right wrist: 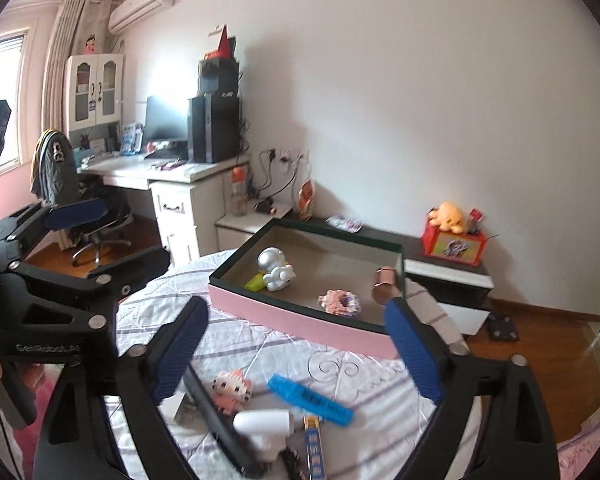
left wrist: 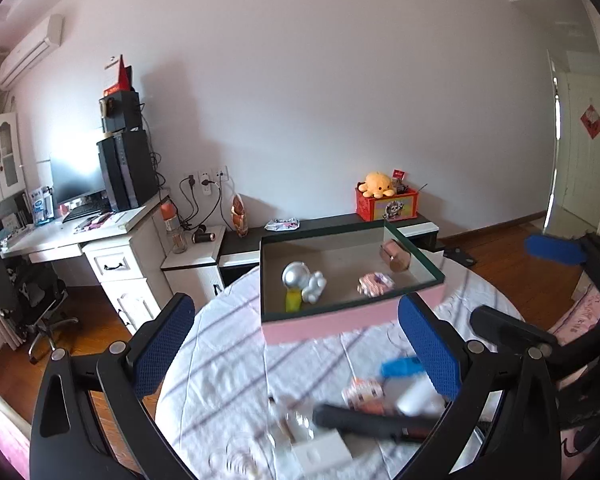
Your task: Organize rigid objects
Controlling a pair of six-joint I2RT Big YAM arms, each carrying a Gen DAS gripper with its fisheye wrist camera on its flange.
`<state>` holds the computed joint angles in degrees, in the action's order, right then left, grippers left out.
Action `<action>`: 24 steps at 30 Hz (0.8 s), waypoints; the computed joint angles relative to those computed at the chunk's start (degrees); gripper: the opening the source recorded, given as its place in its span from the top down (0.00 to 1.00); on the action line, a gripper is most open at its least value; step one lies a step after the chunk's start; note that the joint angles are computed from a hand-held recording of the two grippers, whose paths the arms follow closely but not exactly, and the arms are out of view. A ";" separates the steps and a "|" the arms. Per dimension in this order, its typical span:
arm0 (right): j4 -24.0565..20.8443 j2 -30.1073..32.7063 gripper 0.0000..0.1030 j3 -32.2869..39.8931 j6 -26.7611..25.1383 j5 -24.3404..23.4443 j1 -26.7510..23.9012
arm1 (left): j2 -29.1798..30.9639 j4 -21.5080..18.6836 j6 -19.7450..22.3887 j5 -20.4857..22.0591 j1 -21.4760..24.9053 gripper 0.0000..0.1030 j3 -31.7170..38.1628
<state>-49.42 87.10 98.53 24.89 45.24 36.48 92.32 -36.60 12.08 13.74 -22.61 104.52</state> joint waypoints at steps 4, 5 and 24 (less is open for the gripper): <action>-1.07 -2.39 0.00 -2.79 3.41 4.50 3.93 | -4.79 1.21 -0.39 0.51 1.35 0.00 -6.64; -1.66 -2.81 0.00 -3.25 4.39 4.97 4.64 | -6.26 2.07 -0.48 0.60 1.87 0.00 -8.63; -15.40 -7.38 0.00 -9.29 25.22 13.05 13.09 | -14.56 2.13 1.20 6.52 9.33 0.00 -21.16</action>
